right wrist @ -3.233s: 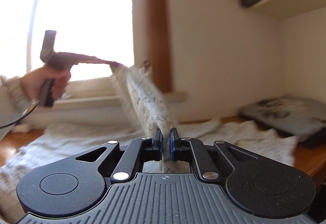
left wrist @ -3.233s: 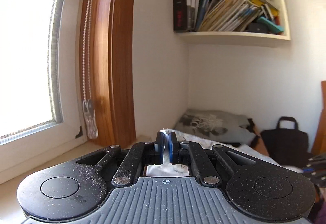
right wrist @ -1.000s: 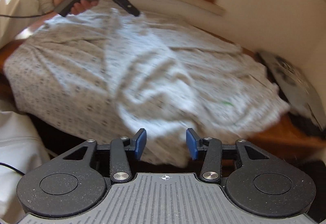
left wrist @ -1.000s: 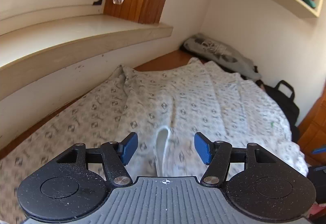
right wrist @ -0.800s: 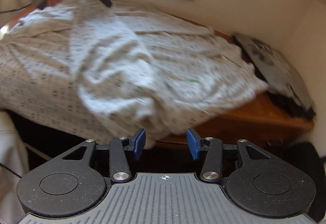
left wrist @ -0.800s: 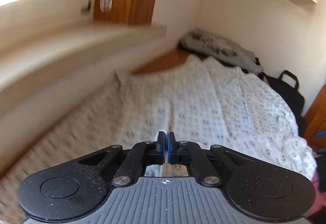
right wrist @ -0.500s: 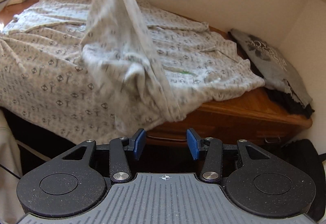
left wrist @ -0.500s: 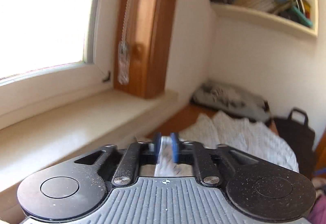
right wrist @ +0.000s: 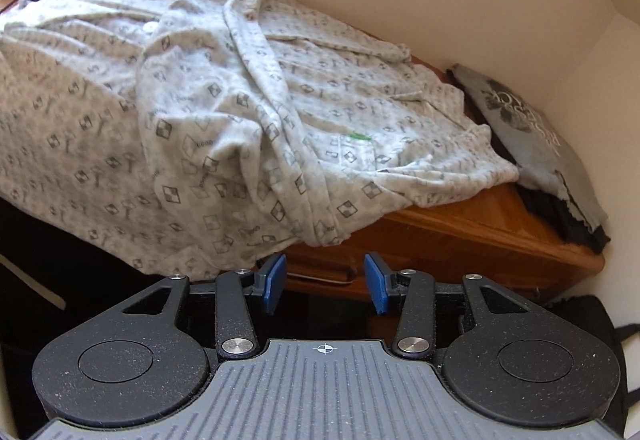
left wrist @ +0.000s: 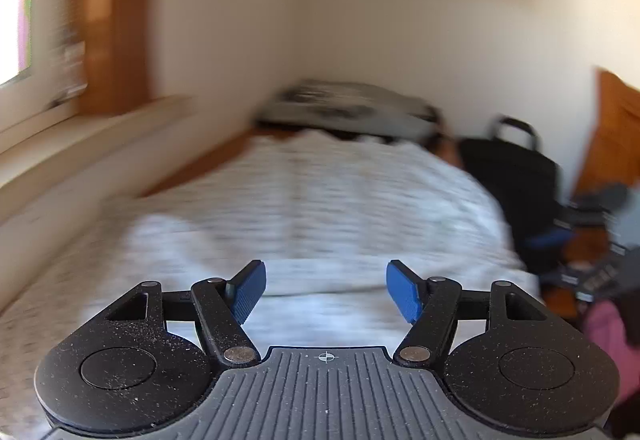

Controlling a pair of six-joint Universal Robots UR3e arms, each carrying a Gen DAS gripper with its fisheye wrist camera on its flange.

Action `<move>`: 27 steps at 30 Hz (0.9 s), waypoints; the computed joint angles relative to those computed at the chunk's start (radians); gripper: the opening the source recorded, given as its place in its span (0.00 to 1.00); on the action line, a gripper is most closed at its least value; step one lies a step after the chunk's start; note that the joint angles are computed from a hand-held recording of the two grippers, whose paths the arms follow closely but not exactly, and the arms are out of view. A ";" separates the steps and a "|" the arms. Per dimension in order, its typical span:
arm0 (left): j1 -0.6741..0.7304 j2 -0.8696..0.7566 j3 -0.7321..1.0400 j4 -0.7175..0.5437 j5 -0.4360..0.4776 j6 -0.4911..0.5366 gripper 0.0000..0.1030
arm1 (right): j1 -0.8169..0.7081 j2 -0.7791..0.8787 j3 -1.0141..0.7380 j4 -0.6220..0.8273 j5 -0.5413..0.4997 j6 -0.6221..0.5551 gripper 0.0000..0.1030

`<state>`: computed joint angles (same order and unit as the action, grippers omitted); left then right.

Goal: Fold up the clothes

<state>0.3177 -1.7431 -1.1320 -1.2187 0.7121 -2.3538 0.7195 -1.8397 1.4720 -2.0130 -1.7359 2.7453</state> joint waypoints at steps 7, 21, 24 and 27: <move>-0.255 0.243 -0.390 0.305 0.152 0.106 0.74 | 0.009 0.018 0.013 -0.030 -0.003 -0.006 0.41; -0.468 0.249 -0.800 0.968 0.402 0.409 0.53 | 0.019 0.027 0.066 -0.135 -0.024 -0.032 0.35; -0.461 0.238 -0.812 1.002 0.375 0.416 0.27 | 0.026 0.044 0.090 -0.191 -0.036 -0.041 0.35; -0.419 0.275 -0.853 1.026 0.300 0.406 0.09 | 0.023 0.046 0.124 -0.252 -0.034 -0.048 0.36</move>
<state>-0.1011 -1.4681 -1.9846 -0.1928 1.0118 -1.9475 0.7422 -1.7937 1.5962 -2.2645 -1.7702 2.6970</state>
